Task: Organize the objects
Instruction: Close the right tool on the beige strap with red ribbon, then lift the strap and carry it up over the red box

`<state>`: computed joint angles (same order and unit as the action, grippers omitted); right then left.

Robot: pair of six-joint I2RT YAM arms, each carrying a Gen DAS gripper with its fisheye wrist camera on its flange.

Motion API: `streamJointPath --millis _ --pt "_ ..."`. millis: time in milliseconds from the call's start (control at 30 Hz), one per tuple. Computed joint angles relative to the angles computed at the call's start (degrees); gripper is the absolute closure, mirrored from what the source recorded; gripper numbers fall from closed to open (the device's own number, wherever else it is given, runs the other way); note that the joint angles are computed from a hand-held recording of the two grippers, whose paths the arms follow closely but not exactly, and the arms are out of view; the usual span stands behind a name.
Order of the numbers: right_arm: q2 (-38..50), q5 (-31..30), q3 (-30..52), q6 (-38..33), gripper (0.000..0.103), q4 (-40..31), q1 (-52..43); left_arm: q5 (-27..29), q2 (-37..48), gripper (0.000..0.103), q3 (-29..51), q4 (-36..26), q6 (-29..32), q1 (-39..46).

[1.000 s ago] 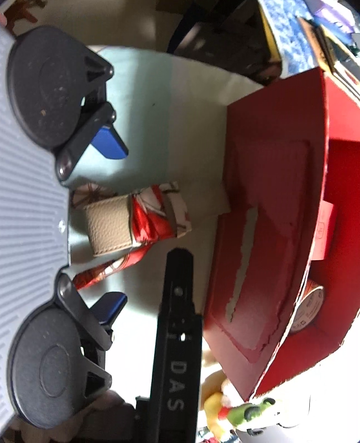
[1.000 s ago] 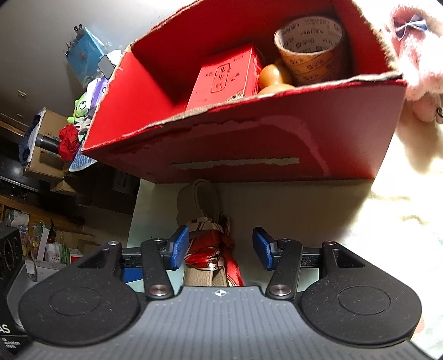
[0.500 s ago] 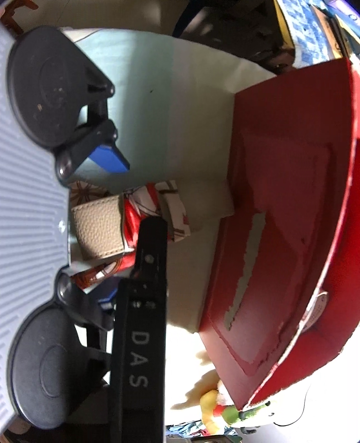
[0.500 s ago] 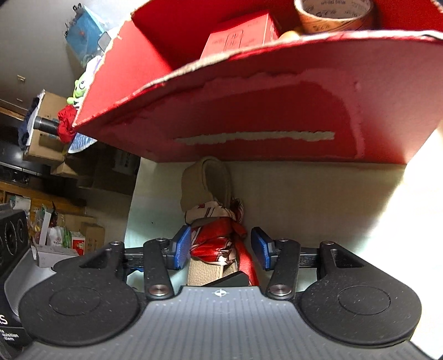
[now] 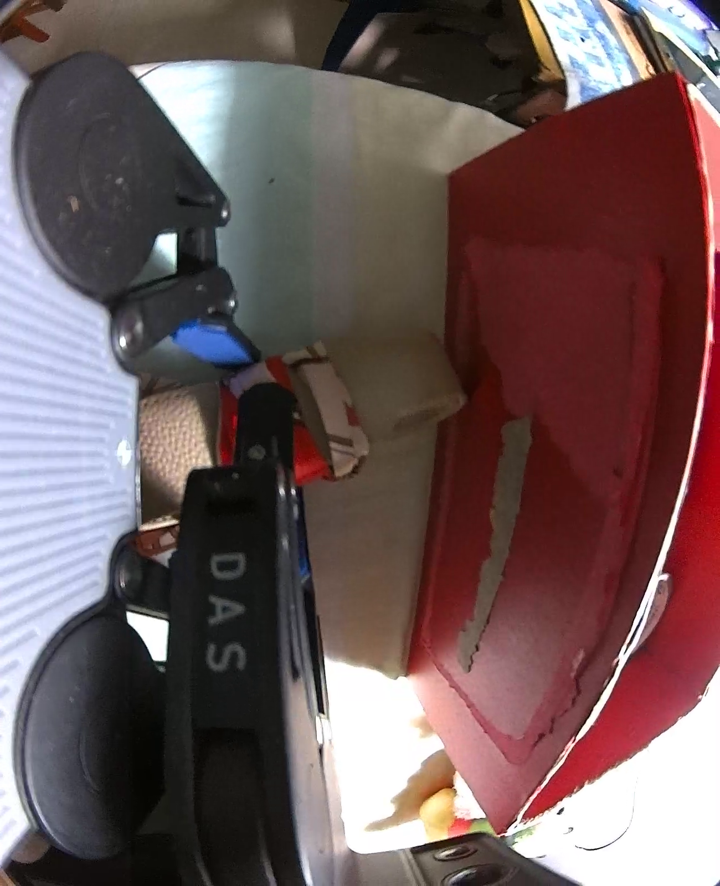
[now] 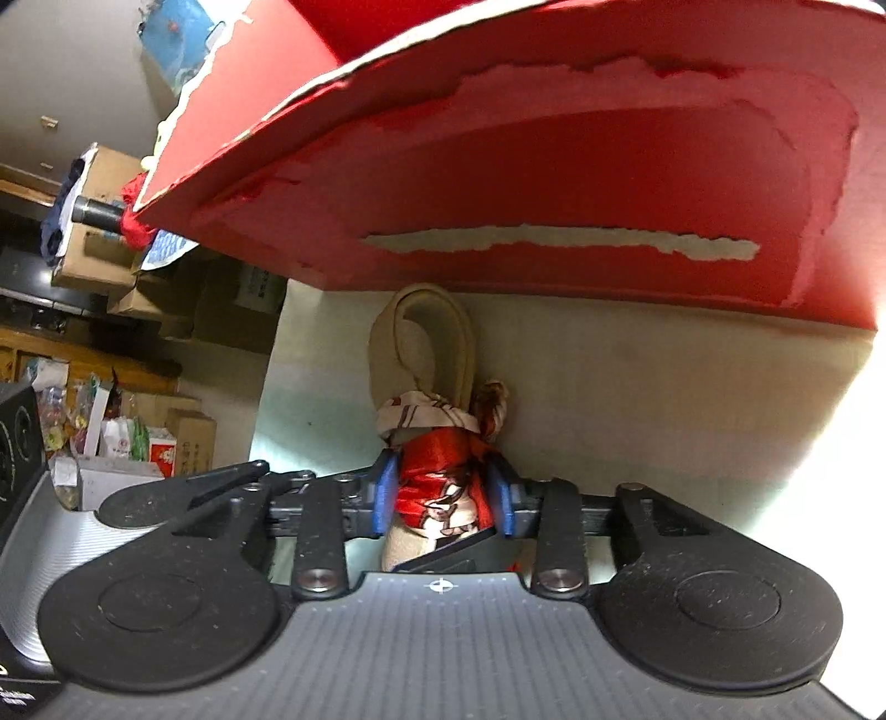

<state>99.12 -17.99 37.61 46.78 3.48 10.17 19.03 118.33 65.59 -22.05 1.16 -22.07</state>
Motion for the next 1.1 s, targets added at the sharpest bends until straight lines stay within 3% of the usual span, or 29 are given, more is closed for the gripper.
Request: streamJointPath --millis 267,633,733,1100 --pt "-3.73 -0.68 -0.91 -4.05 0.071 -2.0 -0.23 -0.01 -1.52 0.042 -0.36 -0.87 0.54 -0.37" --pt "-13.62 -3.21 -5.65 -11.08 0.071 -3.34 -2.48 -2.09 -10.6 0.042 -5.76 0.59 -0.54 -3.07" --pt "-16.28 -2.76 -7.13 -10.94 0.071 -2.05 -1.74 -3.07 -13.14 0.042 -7.74 2.62 -2.95 -5.6" --pt "-28.78 0.17 -10.98 -10.07 0.072 -3.52 -1.57 -3.73 -24.19 0.042 -10.26 2.71 -3.25 -8.15"
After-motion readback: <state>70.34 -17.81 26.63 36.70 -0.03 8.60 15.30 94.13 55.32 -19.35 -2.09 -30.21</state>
